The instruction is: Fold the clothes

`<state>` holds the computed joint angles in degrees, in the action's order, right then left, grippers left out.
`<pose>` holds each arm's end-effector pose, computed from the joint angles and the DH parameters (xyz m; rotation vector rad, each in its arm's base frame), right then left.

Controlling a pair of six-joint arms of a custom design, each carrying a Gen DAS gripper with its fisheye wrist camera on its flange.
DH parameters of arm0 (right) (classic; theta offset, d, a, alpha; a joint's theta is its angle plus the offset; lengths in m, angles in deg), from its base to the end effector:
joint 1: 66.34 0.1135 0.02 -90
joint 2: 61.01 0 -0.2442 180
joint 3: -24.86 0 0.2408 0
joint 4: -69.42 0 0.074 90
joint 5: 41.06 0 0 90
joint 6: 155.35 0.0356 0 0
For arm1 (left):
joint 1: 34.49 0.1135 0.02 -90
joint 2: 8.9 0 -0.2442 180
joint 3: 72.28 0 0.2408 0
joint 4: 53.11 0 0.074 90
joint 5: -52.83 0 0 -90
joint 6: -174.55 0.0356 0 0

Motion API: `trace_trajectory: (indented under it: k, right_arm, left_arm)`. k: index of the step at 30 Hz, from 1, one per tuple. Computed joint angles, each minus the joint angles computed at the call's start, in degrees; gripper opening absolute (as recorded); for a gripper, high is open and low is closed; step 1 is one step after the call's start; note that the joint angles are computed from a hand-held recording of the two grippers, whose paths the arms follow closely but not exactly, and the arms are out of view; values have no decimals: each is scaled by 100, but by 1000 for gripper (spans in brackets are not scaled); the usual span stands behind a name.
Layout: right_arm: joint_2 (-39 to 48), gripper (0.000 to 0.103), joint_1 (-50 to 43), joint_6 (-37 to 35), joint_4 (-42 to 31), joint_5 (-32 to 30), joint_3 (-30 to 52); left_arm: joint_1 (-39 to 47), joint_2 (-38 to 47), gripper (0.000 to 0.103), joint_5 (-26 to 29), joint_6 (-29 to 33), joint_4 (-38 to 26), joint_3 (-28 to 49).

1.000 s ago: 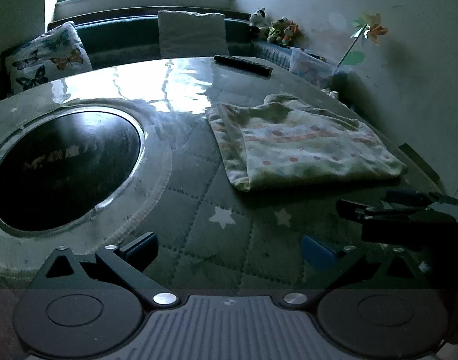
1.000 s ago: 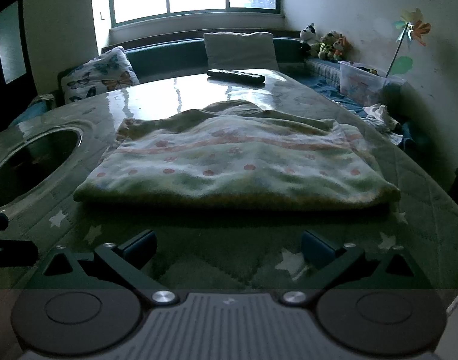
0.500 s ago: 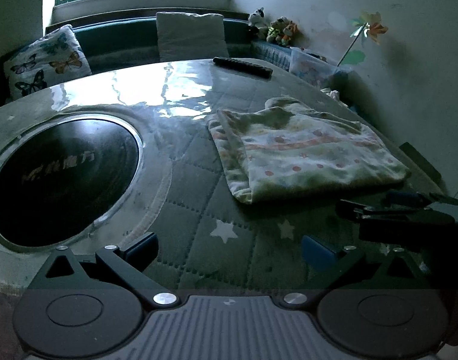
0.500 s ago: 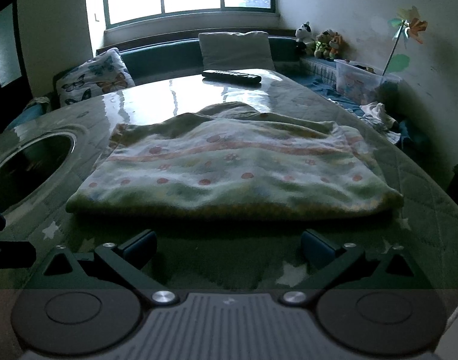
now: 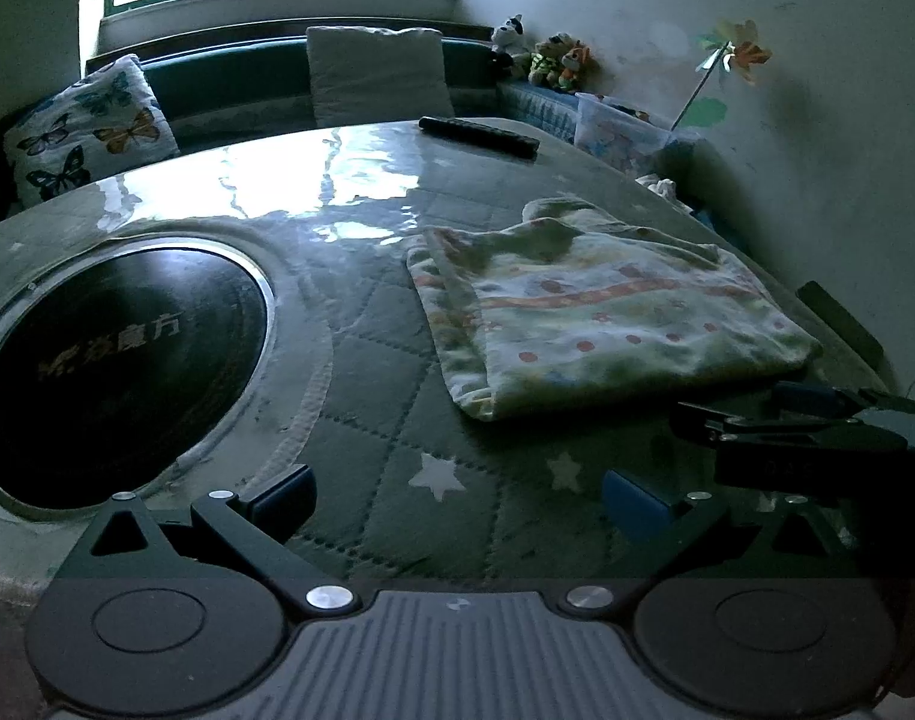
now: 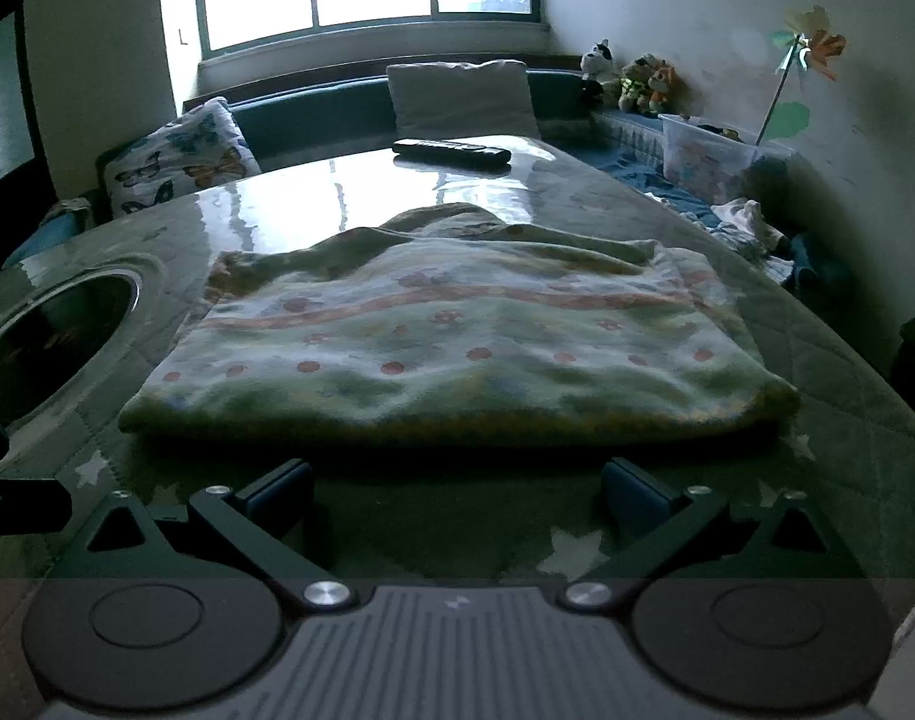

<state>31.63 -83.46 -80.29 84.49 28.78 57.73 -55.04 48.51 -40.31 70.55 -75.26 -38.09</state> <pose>0.2223 -0.0556 0.0738 -0.1262 2.2918 0.1273 0.1755 -0.0637 0.1464 0.1089 2.3703 -0.2271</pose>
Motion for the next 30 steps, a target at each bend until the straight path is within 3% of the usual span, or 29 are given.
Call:
trace_trajectory:
  k: [9, 30]
  right_arm:
    - [-49, 103, -150, -61, -100, -53, 1]
    - [299, 103, 302, 252, 147, 550, 248]
  left_arm:
    - [-172, 49, 103, -64, -40, 3, 50]
    - [-86, 332, 103, -35, 42, 108, 119]
